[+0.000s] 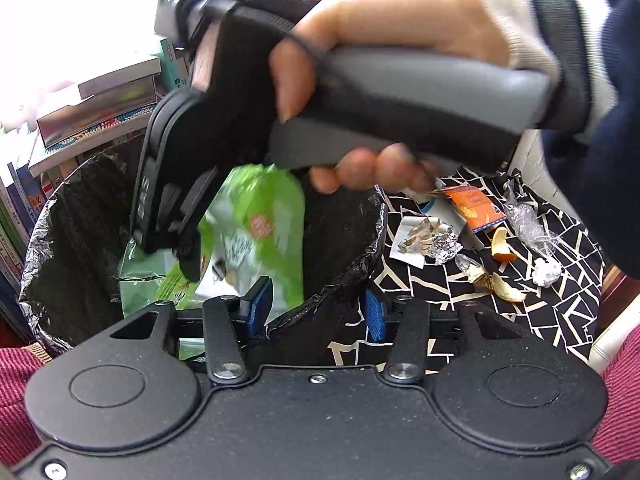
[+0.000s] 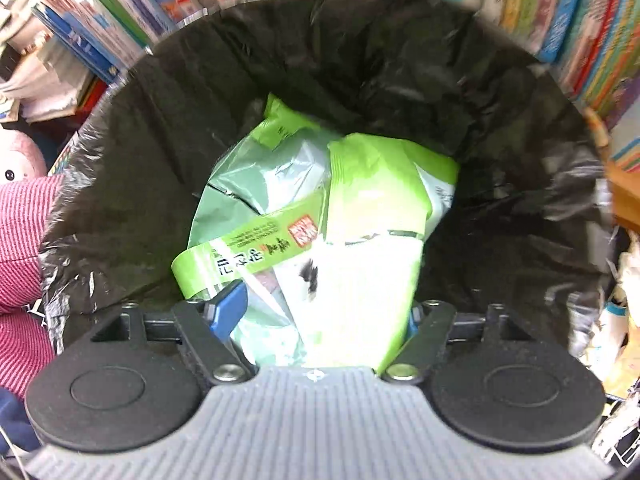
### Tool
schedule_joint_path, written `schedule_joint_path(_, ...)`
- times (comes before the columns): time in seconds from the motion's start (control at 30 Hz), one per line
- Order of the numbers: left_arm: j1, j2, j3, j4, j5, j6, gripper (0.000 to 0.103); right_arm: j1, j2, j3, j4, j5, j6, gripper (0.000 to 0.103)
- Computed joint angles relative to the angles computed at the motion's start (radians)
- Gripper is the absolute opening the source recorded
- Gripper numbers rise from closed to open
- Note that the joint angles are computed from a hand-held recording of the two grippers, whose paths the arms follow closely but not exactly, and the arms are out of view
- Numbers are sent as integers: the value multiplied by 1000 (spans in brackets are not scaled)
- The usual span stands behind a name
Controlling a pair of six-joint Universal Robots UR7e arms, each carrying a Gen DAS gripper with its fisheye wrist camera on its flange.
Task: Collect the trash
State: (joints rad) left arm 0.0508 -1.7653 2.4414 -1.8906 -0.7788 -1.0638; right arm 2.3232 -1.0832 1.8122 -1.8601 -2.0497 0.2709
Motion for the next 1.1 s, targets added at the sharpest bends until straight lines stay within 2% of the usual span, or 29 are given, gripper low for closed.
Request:
schedule_joint_path(0.13,0,8,-1,0,2,-5,46,16,-74,9,10,-25,-19,88)
schedule_joint_path(0.27,-5,4,-3,15,4,-15,46,41,-103,-15,46,-37,-2,89)
schedule_joint_path(0.6,-10,8,-6,28,8,-27,47,47,-148,86,-70,-69,-17,92)
schedule_joint_path(0.73,-11,8,-5,29,8,-28,47,67,-187,79,-34,-69,-5,94)
schedule_joint_path(0.83,-11,8,-5,29,8,-28,47,61,-199,102,-76,-73,-26,96)
schedule_joint_path(0.9,-11,8,-5,29,9,-28,47,64,-209,115,-104,-71,-39,103)
schedule_joint_path(1.1,-12,8,-5,33,10,-34,48,81,-239,136,-170,-88,-86,103)
